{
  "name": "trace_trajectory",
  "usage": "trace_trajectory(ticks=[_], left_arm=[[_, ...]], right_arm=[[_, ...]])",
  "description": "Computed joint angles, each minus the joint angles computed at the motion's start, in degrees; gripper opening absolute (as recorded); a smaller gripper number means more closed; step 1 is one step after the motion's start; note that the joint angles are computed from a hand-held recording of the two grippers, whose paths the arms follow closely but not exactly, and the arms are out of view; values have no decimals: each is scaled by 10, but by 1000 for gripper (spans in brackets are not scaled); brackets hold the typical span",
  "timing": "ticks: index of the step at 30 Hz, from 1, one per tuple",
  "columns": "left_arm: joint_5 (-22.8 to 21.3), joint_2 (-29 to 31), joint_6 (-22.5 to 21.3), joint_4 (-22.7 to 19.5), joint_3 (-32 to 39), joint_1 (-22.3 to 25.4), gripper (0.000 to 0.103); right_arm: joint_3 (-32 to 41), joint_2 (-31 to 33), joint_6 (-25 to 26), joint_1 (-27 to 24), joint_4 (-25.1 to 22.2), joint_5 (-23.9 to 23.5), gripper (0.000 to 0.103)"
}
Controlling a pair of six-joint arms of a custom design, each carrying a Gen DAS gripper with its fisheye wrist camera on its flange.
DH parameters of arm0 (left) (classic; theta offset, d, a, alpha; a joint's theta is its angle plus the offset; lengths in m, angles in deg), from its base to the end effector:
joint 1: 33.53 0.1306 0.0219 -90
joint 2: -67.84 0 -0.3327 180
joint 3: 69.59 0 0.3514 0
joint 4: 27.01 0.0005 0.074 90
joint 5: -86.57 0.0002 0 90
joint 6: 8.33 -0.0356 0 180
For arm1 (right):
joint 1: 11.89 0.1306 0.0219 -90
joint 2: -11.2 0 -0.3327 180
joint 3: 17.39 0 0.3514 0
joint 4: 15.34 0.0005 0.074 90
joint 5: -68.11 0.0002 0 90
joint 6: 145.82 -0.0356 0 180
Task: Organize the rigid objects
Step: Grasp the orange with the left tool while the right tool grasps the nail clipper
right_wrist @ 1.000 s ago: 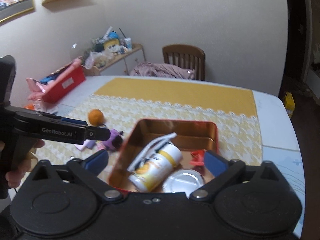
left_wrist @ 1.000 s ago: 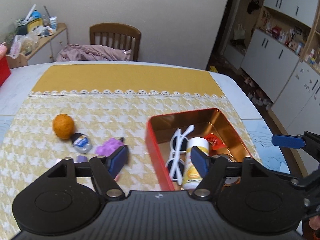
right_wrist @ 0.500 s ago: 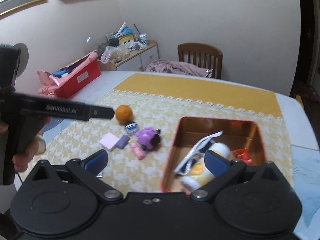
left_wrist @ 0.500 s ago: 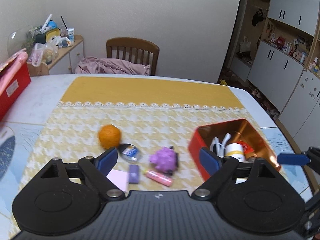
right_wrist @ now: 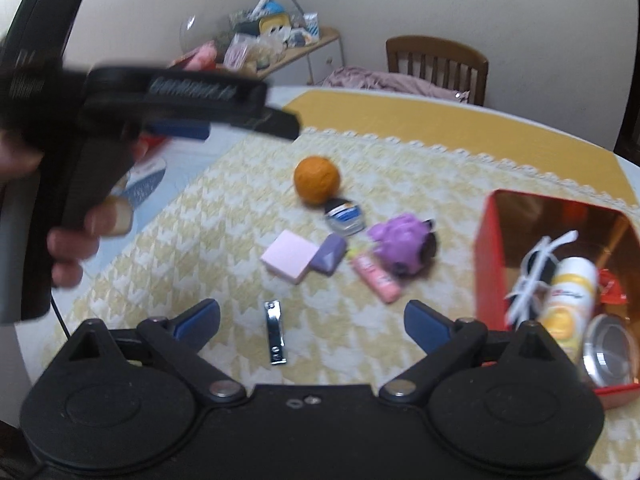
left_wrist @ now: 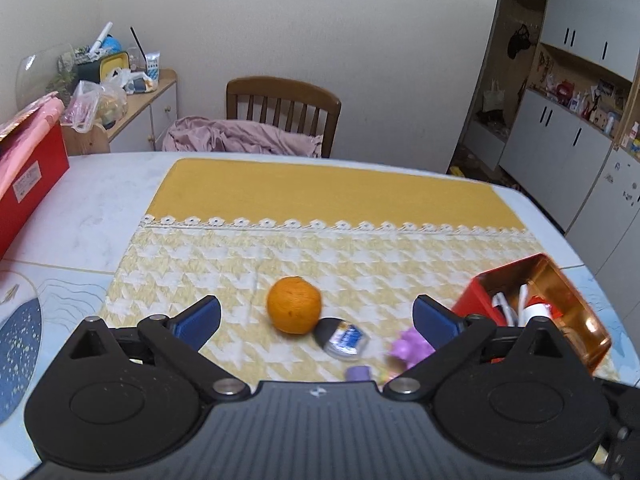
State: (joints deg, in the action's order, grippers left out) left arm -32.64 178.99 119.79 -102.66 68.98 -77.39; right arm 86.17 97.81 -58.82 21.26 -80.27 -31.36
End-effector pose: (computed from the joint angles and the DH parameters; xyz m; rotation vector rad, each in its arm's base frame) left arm 0.3893 -0.3507 0.5242 -0.1118 2.2799 -0.1217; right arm 0.3414 0.2294 0.4840 -0.7126 2.3457 0.4849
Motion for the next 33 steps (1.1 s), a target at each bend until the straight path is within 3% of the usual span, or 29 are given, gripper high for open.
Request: trace_trajectory(ticks=[11, 18, 20, 25, 27, 29, 33], left_arm=[[51, 22, -66, 38, -38, 54, 103], [49, 58, -83, 33, -17, 67, 103], [52, 64, -85, 34, -16, 71, 103], [66, 71, -95, 44, -21, 79, 102], [70, 70, -105, 53, -25, 80, 99], [79, 75, -111, 51, -19, 81, 88], [92, 77, -114, 53, -16, 81, 76]], right_arm=[[26, 63, -6, 60, -12, 59, 86], [37, 88, -17, 63, -31, 74, 69], [42, 95, -14, 67, -36, 79, 56], [43, 99, 0, 77, -34, 92, 44], [43, 100, 5, 78, -33, 96, 41], [45, 101, 9, 79, -35, 102, 35], [46, 100, 24, 84, -38, 112, 22]])
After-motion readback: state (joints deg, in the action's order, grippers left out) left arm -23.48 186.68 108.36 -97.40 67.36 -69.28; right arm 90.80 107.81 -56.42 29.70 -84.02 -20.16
